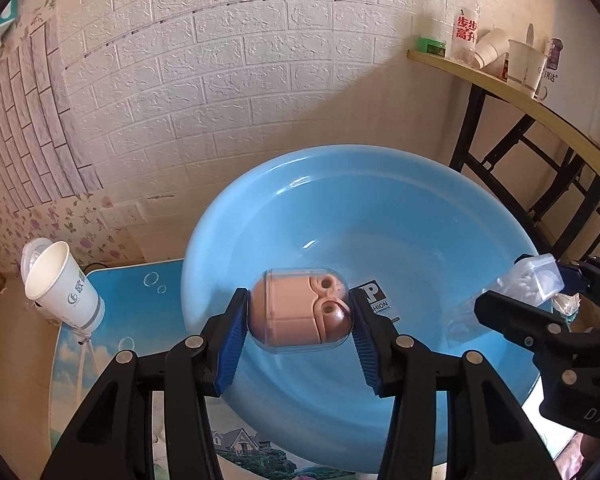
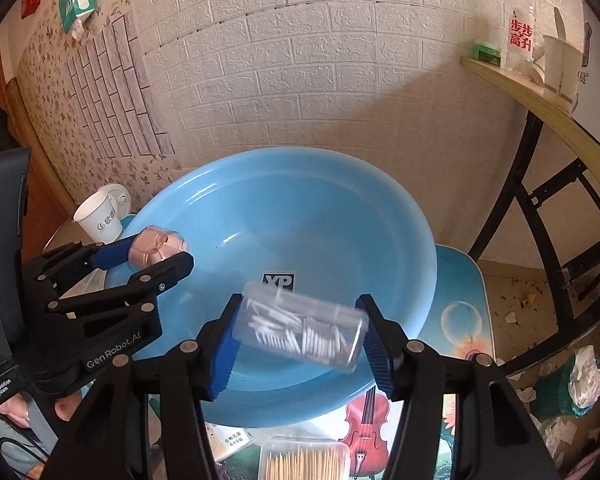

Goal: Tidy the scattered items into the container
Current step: 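Carry both items over the blue basin and open both tools to drop them, then withdraw both tools from the basin back over the table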

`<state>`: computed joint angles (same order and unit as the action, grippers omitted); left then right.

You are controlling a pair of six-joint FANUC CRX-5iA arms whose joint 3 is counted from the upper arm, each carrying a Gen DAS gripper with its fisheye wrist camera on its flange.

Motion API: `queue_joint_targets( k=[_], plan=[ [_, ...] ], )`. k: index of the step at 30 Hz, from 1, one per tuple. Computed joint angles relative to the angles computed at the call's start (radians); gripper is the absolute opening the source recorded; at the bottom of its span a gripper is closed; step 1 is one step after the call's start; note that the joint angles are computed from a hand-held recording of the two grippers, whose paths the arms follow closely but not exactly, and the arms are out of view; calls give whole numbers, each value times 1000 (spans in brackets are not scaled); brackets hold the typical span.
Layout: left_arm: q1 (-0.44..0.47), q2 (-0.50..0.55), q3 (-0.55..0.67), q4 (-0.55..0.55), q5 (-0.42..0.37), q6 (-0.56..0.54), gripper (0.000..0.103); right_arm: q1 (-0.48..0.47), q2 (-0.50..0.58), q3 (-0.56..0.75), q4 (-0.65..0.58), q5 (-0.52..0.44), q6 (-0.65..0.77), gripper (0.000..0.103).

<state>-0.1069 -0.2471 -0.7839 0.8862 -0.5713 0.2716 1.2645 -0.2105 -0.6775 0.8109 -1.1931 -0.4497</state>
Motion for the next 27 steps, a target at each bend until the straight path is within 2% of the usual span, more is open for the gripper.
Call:
queue_joint_targets(
  k=[3,4,8,11,15,17,22,24,26,27],
  plan=[
    [12,-2,-5,24,-17,-22,48,-2,4,-1,-4,8,-3,58],
    [15,-5,-9,36,-22,-35,51,-2,5,-2,-4,11,-4,58],
    [7,-49,-55,143,13,-124,75,-3,2,-9,2,29,-13,58],
    [10,-75,-76,214,16,-174,78,-5,3,-12,3,43,-18,58],
    [32,-93,-79,229,8,-177,82,-11,14,-6,5,49,-14,58],
    [47,-103,-82,233,5,-167,91,-9,13,-6,4,53,-15,58],
    [91,-125,-90,221,-26,-137,98,-9,4,-5,11,74,-24,58],
    [106,-138,-94,212,-35,-130,100,-6,-3,-11,25,81,-42,63],
    [123,-155,-103,212,-44,-132,100,8,0,-7,35,49,-62,78],
    [131,-164,-109,212,-49,-135,100,16,3,-6,43,32,-76,80]
  ],
)
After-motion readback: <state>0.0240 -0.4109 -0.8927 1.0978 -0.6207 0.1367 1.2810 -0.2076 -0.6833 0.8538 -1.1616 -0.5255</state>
